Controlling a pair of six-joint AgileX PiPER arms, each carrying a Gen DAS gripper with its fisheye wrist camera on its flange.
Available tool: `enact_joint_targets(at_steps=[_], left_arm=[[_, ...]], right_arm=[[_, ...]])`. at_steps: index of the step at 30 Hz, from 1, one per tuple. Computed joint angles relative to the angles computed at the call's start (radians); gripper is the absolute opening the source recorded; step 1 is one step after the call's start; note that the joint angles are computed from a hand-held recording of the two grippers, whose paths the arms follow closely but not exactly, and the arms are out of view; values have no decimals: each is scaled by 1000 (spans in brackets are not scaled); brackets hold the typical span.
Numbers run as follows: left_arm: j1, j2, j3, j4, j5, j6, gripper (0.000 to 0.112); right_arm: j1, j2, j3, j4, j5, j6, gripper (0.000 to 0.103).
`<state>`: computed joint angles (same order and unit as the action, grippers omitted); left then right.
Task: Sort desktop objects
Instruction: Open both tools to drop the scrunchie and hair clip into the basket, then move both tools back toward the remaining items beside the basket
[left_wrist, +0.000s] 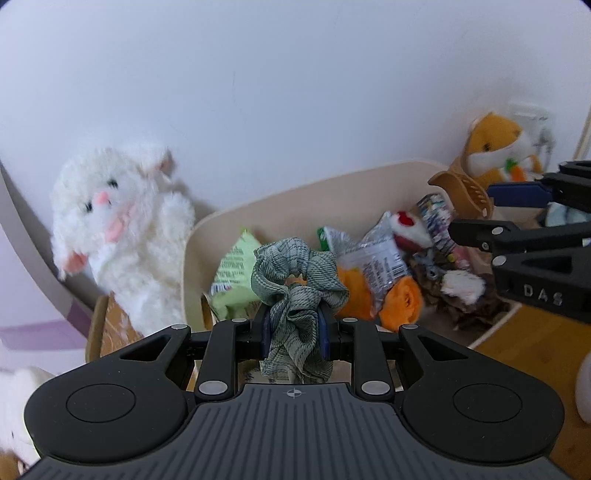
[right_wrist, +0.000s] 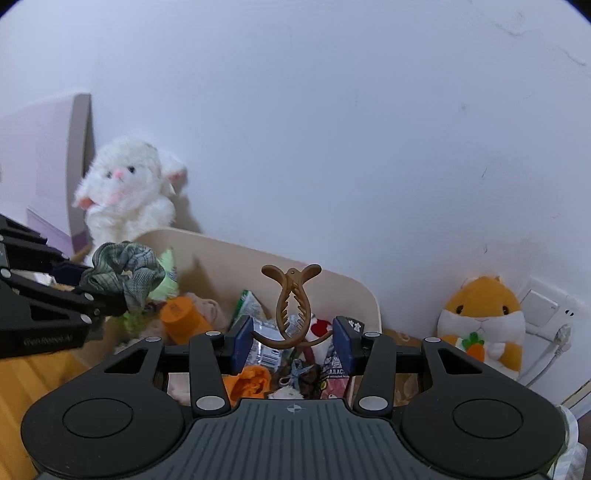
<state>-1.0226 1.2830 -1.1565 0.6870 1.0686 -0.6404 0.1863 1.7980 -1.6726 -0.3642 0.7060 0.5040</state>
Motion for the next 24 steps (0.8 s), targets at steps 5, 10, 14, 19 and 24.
enact_joint_targets(at_steps=[5, 10, 14, 19, 24], left_arm=[[25, 52, 13, -23, -34, -11, 30], [51, 13, 64, -73, -88, 63, 75], [38, -29, 94, -48, -82, 62, 80], [4, -132, 156, -12, -58, 74, 81], [-72, -283, 238, 18, 21, -6, 83]], right_arm=[[3, 77, -39, -27, 34, 66, 44], [-1, 81, -12, -4, 21, 72, 70], [17, 33, 64, -59, -13, 99, 77], [23, -79, 198, -84, -84, 168, 78], [40, -192, 348, -35, -149, 242, 91]])
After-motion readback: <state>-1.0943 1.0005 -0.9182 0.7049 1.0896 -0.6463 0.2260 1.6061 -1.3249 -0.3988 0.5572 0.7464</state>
